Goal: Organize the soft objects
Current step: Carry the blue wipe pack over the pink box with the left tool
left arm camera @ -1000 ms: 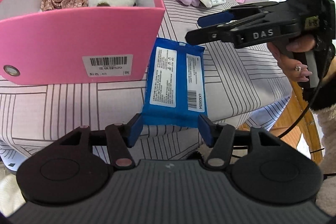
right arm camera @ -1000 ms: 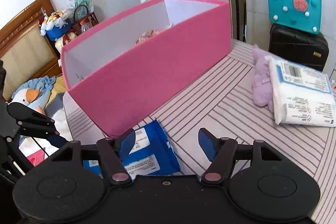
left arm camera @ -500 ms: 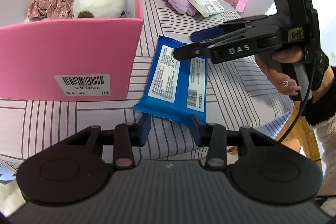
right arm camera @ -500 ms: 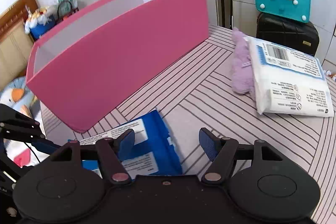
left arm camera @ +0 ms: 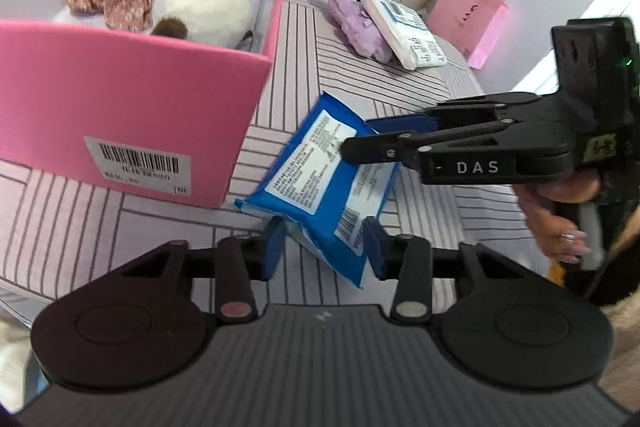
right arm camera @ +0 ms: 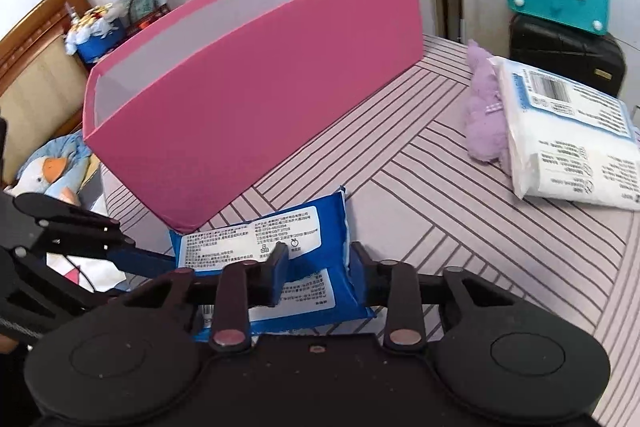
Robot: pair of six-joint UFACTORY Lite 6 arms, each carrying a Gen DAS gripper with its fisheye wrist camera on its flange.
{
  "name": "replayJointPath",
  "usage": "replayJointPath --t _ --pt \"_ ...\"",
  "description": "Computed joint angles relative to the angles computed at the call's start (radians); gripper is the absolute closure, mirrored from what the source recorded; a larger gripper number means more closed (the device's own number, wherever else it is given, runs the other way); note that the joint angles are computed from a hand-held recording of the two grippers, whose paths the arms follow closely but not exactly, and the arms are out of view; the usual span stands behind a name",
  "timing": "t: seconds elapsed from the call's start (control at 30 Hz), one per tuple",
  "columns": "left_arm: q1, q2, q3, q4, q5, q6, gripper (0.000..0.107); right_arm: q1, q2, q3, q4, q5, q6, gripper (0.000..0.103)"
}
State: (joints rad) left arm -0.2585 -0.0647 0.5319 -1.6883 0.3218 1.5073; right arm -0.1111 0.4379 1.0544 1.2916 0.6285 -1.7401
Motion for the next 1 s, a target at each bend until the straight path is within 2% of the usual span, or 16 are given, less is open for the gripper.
replayJointPath --t 0.07,0.3,0.47,0.8,1.0 --pt "-0.022 0.006 0.007 -0.007 -0.017 -0.01 0.079 0.005 -0.051 -0.055 0.025 -0.028 -0.008 0.074" --pt "-0.039 -0.014 0.027 0.206 0.03 -0.194 0.081 -0.025 -0.23 -0.206 0.063 -0.067 0.0 0.075" --pt "-0.012 -0.095 0.018 0.366 0.13 -0.325 0.081 -0.067 -0.402 -0.284 0.016 -0.029 0.054 0.073" --pt "0.045 -0.347 -0.006 0.599 0.231 -0.514 0.081 -0.103 -0.586 -0.305 -0.154 0.046 0.253 0.071" --pt "0.153 -0.454 -0.003 0.617 0.304 -0.495 0.081 -0.028 -0.624 -0.217 -0.257 0.067 0.408 0.071"
